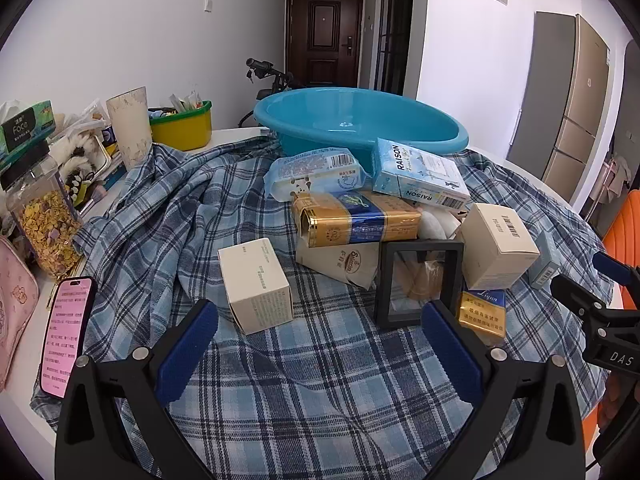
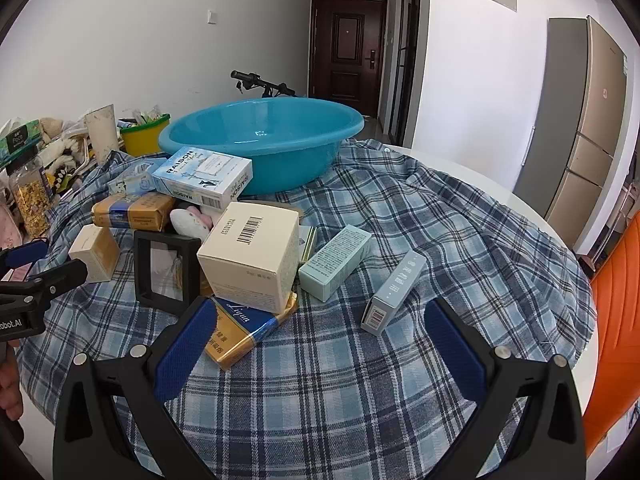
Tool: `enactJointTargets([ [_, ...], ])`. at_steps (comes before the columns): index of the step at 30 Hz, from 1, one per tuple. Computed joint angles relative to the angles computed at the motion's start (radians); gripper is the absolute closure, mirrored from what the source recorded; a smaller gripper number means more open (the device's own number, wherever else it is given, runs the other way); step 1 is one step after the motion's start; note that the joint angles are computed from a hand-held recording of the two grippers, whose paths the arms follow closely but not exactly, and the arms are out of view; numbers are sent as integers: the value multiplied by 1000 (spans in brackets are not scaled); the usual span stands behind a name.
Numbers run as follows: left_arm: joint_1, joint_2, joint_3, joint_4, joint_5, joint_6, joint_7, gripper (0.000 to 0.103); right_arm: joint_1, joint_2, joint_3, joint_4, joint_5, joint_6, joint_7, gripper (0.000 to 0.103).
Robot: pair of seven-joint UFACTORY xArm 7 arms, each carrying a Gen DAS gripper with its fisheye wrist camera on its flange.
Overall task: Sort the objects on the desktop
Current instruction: 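Grasp the grey slim box with the right tool while the left tool grasps the white cream box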
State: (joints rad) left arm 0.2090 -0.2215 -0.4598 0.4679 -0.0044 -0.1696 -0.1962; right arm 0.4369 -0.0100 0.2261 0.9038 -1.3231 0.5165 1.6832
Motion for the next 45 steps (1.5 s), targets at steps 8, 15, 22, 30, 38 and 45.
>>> enactJointTargets([
  [8, 2, 18, 3, 7, -7, -6, 17, 0, -3, 10, -7, 3, 0, -12, -7, 0],
  [15, -8, 40, 15, 14, -26, -12, 41, 0, -19, -1, -19, -15, 7, -19, -8, 0],
  [22, -14, 56, 20, 26, -42, -6, 61, 0, -48, -9, -24, -30, 18, -4, -13, 0],
  [30, 22, 45, -17, 25, -46, 2, 60, 0, -52, 77, -48, 49, 83, 24, -109, 18],
  [38, 43, 32, 4, 22, -11, 22, 13, 0, -68, 116, -109, 50, 141, -149, -110, 49],
  [45, 21, 46, 43, 29, 28, 26, -21, 0, -74, 132, -135, 41, 160, -194, -92, 65],
])
